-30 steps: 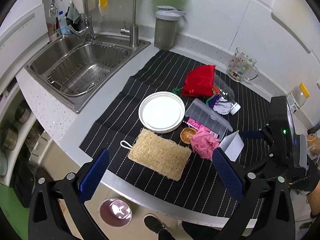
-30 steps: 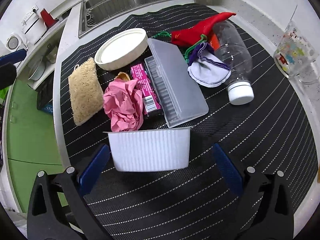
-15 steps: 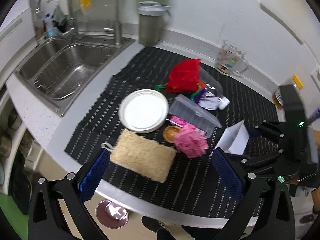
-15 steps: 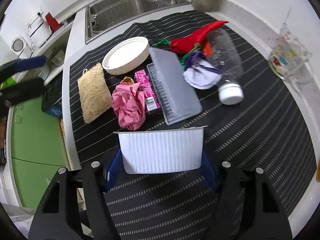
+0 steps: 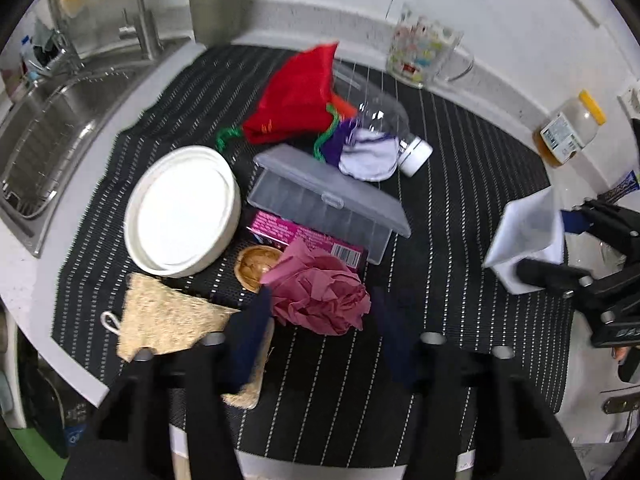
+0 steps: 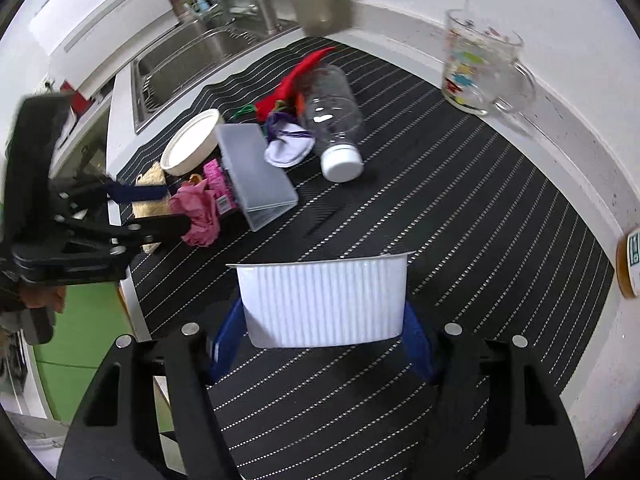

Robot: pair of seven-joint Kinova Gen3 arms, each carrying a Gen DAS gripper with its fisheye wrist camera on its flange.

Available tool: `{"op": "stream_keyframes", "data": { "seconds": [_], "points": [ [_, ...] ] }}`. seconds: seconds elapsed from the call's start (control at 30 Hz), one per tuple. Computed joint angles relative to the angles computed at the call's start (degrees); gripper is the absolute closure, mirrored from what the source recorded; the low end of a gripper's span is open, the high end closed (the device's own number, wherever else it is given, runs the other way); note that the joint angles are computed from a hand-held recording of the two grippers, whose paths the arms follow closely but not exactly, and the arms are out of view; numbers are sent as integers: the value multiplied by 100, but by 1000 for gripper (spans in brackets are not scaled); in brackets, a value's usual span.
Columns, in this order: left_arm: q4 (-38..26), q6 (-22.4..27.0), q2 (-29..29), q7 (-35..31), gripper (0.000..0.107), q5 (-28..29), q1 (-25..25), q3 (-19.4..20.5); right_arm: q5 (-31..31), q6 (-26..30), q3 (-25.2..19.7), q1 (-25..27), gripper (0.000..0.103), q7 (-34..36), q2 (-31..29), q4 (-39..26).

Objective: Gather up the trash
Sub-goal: 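Grasp the pink crumpled paper with the left gripper while the right gripper holds the tray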

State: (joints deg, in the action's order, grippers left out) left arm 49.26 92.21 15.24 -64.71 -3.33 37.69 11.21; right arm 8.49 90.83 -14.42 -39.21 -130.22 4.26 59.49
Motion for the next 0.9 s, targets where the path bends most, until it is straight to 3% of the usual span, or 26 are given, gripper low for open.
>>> {"op": "stream_keyframes", "data": {
  "seconds": [0.27, 0.63, 0.9],
  "points": [
    [107, -196, -49, 71, 97, 80, -57, -3, -48, -86, 11, 110, 35, 207, -28, -1],
    [-409, -128, -270, 535, 97, -388, 302, 23, 464, 262, -5, -210, 35, 737, 146, -859],
    [-397, 346, -946, 1596, 97, -1584, 814, 197, 639, 411, 47, -929, 35, 1584, 744, -2098]
  ]
}}
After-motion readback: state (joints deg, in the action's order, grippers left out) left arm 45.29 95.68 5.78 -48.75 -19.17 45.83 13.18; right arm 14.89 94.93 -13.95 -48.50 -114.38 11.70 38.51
